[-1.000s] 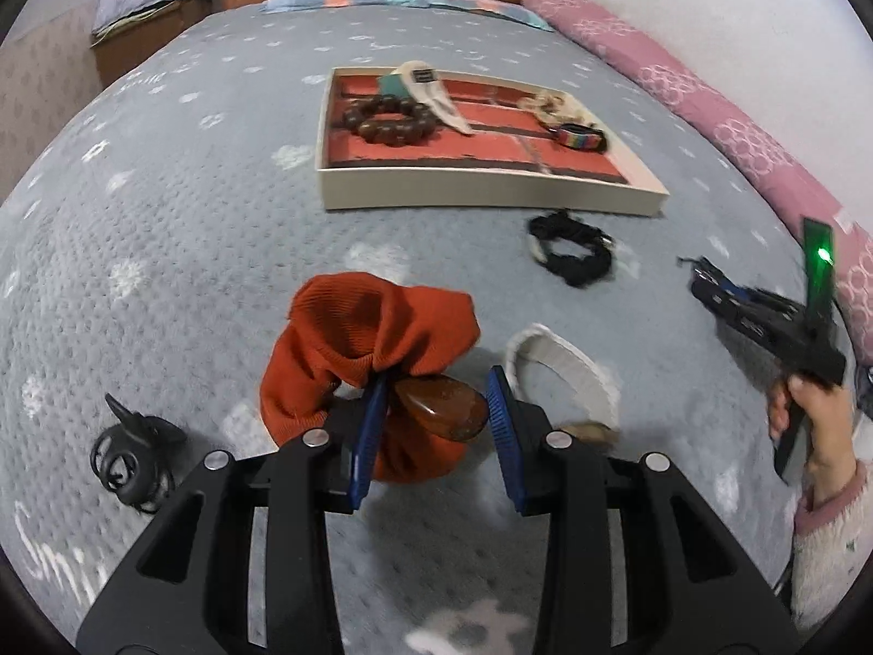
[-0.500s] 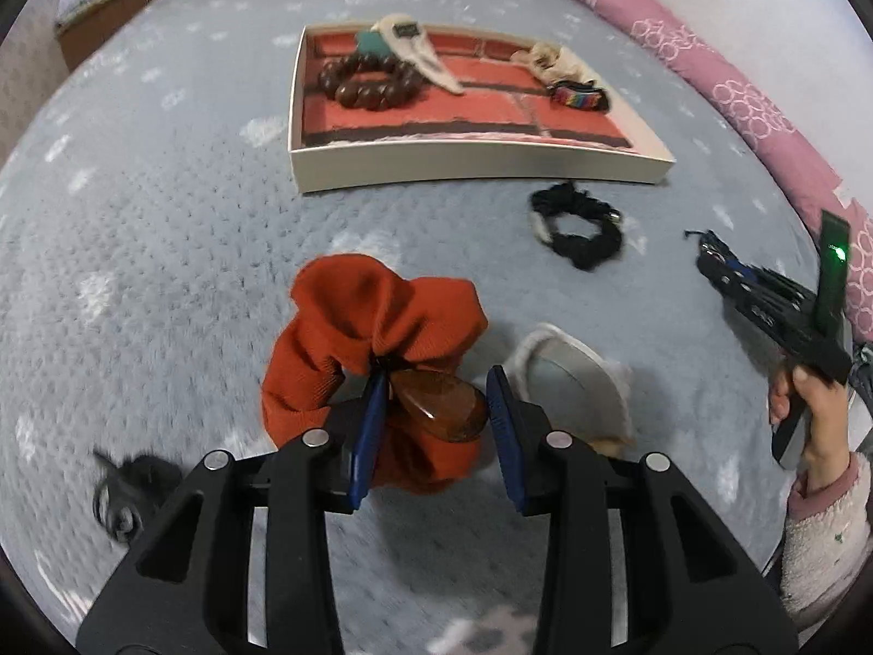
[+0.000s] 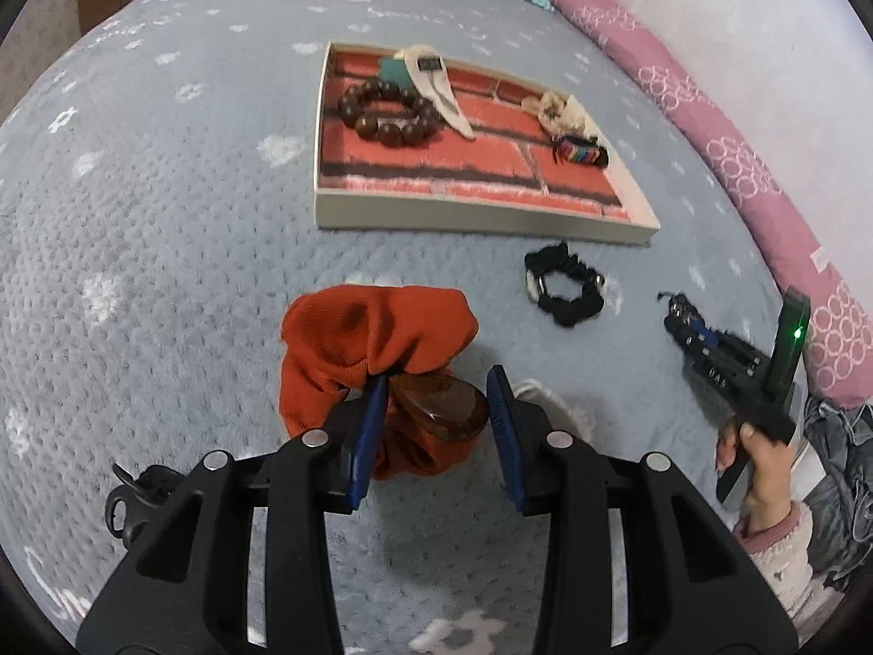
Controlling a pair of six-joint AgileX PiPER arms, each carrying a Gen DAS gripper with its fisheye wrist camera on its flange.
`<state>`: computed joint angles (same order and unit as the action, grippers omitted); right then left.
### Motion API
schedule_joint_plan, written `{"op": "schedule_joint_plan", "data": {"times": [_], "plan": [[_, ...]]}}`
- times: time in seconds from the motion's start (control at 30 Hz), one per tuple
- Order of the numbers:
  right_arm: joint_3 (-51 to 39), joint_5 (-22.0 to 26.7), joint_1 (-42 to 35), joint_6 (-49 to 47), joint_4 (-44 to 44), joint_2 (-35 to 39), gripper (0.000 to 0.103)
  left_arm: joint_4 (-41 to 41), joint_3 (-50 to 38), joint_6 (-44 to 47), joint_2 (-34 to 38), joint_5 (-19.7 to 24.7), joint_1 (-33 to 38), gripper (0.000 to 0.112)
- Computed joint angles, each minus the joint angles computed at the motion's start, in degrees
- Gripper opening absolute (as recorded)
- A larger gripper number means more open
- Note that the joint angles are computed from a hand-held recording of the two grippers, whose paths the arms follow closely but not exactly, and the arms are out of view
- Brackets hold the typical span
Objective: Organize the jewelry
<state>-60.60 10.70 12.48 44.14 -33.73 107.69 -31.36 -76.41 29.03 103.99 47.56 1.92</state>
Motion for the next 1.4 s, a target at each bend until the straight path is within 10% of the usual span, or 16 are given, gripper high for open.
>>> {"op": "schedule_joint_plan", "data": {"times": [0.17,0.6,1.07,1.4], "plan": [[0.00,-0.08,-0.11,-0.60,0.58,0.04,0.017,-1.50,0.26,1.05,-0.33,0.16,0.09,0.037],[0.01,-0.02,-0.05,0.24,-0.31,0.05,0.017,6.41,9.87,-0.68,-3.80,-16.40,-6.40,0.035],[0.42,0.65,0.54,4.85,-5.64,-0.55,0.017,14.64,11.46,-8.37,-0.36,-23.65,-11.41,0.058],[0.34,0.54,0.32,3.54,-4.32,-0.46,0.017,4.02,7.76,-0.67,3.03,-19.73,-6.85,0.048]]}}
